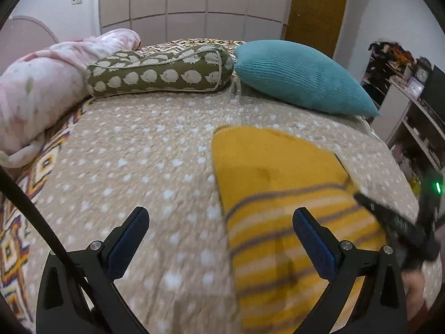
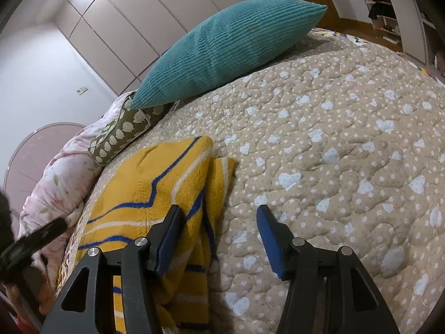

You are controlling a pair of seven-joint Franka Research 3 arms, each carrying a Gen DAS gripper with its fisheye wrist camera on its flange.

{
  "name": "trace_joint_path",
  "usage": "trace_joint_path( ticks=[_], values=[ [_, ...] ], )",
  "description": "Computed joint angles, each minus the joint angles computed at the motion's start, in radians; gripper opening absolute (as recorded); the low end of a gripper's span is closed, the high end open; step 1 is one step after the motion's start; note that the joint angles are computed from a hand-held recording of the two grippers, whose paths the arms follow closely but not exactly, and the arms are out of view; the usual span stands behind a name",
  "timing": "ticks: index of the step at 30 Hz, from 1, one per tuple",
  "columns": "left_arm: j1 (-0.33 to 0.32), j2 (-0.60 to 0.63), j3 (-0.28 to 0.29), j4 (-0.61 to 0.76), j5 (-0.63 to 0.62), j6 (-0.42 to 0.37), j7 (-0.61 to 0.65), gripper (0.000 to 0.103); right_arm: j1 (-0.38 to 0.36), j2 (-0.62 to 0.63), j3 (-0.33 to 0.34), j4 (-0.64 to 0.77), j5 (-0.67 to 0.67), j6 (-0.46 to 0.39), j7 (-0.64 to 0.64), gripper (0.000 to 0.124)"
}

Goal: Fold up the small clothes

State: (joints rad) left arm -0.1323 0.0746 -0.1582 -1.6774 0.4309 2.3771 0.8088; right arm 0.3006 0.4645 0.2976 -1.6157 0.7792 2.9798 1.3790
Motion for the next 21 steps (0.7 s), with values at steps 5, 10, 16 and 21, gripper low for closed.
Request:
trace_joint_path(
  ticks=[5,10,16,21],
  values=[
    [-0.013,-0.11,-0.021,-0.142,0.06,-0.011,-0.029,0.103,0.063,-0.124,-0.079,-0.132,-0.093,0.001,0.152,0.061],
    [-0.026,-0.132,-0.04,-0.226,0.028,-0.054,-0.076,0.103,0.109,-0.256,-0.105,-0.31,-0.148,0.067,0.198,0.061],
    [-0.037,-0.213,-0.049,-0.327,-0.036,-0.021,-0.112,0.103,0.161,-0.424,-0.148,-0.549,-0.305,0.129,0.342,0.061],
    [-0.047,-0.312,-0.098,-0.397,0.047,-0.031,-0.214,0.103,0.144,-0.586,-0.121,-0.753,-0.478,0.201,0.575,0.061]
  ],
)
